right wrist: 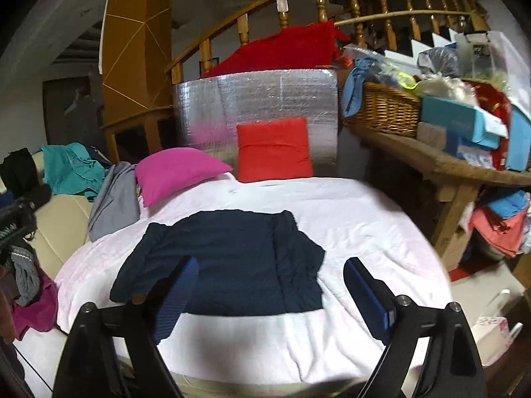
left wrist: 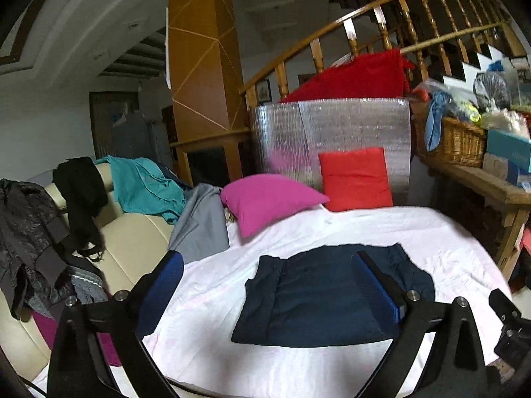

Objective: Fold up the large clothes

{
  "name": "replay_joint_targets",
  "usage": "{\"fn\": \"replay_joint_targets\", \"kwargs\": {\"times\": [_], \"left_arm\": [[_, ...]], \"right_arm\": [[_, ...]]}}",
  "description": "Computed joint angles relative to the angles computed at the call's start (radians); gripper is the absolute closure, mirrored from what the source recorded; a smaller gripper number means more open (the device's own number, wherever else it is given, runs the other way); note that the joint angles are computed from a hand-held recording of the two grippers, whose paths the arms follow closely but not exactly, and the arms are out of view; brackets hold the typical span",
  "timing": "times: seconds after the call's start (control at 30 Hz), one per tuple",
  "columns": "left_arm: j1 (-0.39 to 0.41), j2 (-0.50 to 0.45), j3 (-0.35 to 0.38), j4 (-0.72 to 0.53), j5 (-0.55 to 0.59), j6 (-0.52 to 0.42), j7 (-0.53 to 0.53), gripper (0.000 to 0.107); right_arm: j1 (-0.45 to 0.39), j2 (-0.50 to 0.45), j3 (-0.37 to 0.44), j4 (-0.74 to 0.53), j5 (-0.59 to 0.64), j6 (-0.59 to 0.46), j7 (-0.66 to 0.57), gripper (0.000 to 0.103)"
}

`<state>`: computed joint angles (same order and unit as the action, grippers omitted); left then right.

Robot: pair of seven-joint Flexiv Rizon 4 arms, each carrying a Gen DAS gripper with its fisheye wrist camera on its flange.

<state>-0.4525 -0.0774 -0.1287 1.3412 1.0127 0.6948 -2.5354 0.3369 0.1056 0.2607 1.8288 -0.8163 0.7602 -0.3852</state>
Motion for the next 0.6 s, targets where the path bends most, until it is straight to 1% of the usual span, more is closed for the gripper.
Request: {"fn": "replay_joint_targets", "kwargs": {"times": [0.07, 0.13, 0.23, 0.33, 0.4, 0.5, 0.6], "left_arm": [[-0.009, 0.017, -0.006, 0.008, 0.005, -0.012, -0.011, 0.006], [-0.011, 0.033, -0.014, 0.016, 0.011, -0.03, -0.033, 0.006], [-0.018, 0.047, -0.039, 0.013, 0.062, -0.091, -0.07, 0.006], [-0.019, 0.053, -0.056, 0.012, 0.083, -0.123, -0.077, 0.005], [-0.014, 0.059, -0.059, 0.019, 0.077, -0.118, -0.078, 0.005], [-0.01, 0.067, -0.069, 0.023, 0.085, -0.127, -0.089, 0.005], [-0.005, 0.068, -0.075, 0.026, 0.079, -0.121, -0.075, 0.005]], "right_arm": [[-0.009, 0.042, 0.012, 0.024, -0.034, -0.008, 0.056, 0.002], [-0.019, 0.069, 0.023, 0.04, -0.052, -0.005, 0.089, 0.002], [-0.023, 0.089, 0.039, 0.046, -0.054, -0.006, 0.084, 0.001], [-0.017, 0.091, 0.061, 0.039, -0.062, -0.052, 0.07, 0.001], [-0.006, 0.084, 0.069, 0.029, -0.047, -0.088, 0.06, 0.001], [0.003, 0.082, 0.064, 0.034, -0.02, -0.087, 0.071, 0.001], [0.009, 0.074, 0.07, 0.033, -0.036, -0.108, 0.09, 0.001]]}}
